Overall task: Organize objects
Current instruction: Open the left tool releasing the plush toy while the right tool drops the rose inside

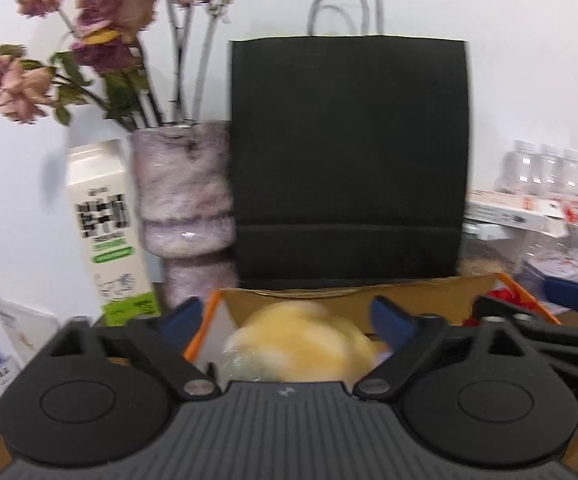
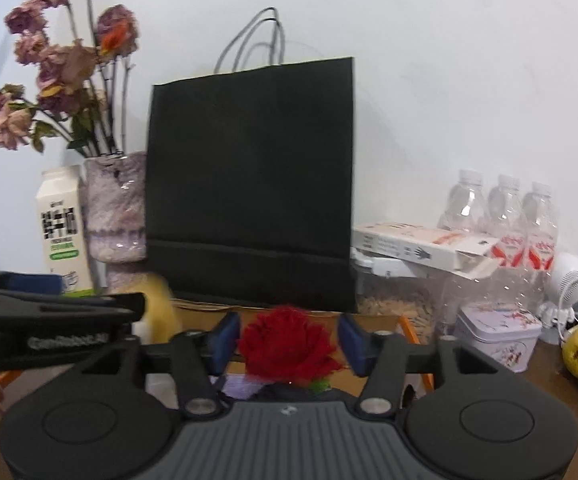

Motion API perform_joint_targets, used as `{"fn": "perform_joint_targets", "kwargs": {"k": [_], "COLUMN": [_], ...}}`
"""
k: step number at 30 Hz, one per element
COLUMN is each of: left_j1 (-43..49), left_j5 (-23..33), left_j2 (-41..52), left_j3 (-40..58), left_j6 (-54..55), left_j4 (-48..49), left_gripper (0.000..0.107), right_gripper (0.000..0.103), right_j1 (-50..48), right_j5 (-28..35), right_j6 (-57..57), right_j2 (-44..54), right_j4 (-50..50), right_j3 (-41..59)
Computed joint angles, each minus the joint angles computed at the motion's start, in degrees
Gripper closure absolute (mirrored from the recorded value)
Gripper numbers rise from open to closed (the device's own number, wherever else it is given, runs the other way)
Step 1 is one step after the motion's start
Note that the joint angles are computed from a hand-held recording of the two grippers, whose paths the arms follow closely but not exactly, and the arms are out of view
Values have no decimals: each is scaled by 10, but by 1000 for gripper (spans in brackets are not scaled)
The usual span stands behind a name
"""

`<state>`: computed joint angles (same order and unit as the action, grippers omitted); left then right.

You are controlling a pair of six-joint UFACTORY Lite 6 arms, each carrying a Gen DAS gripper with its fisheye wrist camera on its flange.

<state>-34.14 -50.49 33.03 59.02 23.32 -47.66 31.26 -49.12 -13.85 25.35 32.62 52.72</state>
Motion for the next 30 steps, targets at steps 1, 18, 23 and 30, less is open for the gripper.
{"fn": "perform_joint_targets", "kwargs": {"k": [1,18,23,30], "left_j1": [5,16,16,11], "left_j5": [-4,9,8,3], "left_j2": [-1,-13,-21,-48], "left_j3": [-3,-12,-20,-52], "left_j6": [-12,-19,-21,-25], "left_j4": [2,13,12,6], "left_gripper": [4,4,4,4], "right_gripper": [23,0,0,0], "right_j1": [-3,-19,-19,-12], "right_j5": [-3,13,17,19], "right_j6": [7,42,42,45], "right_j2": [-1,-21,-26,-52], "right_j4": [5,-32,-36,-32], "right_j3": [-2,-16,-19,-40]}}
